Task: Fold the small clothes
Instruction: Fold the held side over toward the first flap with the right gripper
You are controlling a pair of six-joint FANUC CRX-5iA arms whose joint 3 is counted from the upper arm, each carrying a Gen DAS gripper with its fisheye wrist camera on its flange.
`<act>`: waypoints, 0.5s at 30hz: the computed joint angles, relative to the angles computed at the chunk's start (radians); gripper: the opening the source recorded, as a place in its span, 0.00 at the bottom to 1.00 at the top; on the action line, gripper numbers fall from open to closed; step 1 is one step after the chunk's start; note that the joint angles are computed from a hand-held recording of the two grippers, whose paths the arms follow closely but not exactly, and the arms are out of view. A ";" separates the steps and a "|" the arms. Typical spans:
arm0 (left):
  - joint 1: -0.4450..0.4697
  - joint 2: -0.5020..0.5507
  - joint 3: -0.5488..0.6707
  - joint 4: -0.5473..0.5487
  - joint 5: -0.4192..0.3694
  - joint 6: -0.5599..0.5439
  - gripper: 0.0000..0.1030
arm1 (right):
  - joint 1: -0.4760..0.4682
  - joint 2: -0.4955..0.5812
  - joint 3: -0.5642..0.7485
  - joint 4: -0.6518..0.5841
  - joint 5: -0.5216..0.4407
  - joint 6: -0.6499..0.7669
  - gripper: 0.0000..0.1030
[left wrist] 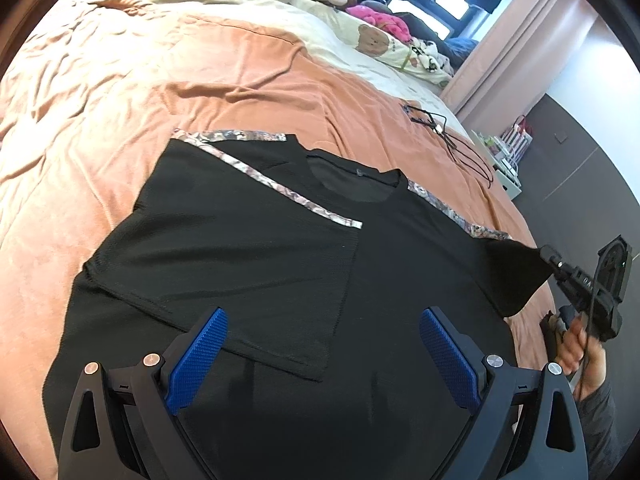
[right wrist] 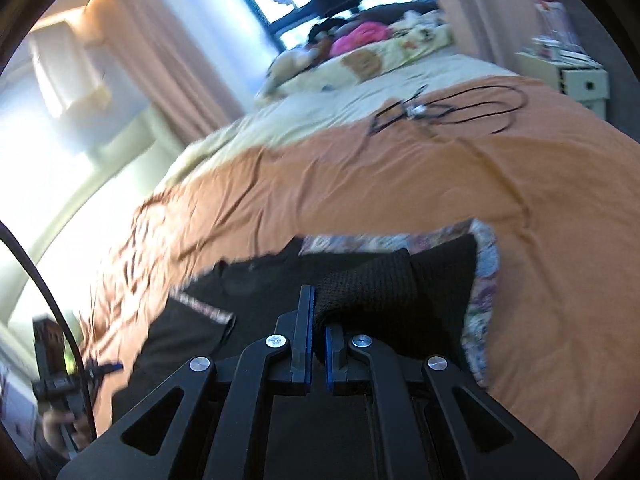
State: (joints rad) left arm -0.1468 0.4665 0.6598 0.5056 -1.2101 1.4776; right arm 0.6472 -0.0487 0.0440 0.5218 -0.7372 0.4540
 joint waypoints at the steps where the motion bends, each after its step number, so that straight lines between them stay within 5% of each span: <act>1: 0.004 -0.003 -0.007 0.002 0.001 -0.001 0.95 | 0.005 0.010 0.020 -0.024 -0.013 0.035 0.01; 12: 0.022 -0.025 -0.051 0.017 0.012 0.000 0.95 | -0.017 0.217 0.387 -0.336 -0.287 0.400 0.07; 14: 0.021 -0.027 -0.051 0.016 0.010 0.001 0.95 | -0.028 0.243 0.442 -0.375 -0.348 0.421 0.43; 15: 0.021 -0.027 -0.050 0.016 0.009 0.001 0.95 | -0.028 0.233 0.432 -0.362 -0.346 0.411 0.74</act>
State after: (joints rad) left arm -0.1260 0.4398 0.6097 0.5215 -1.2011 1.4783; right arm 0.6195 0.1843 0.4756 0.1602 -1.0836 0.8649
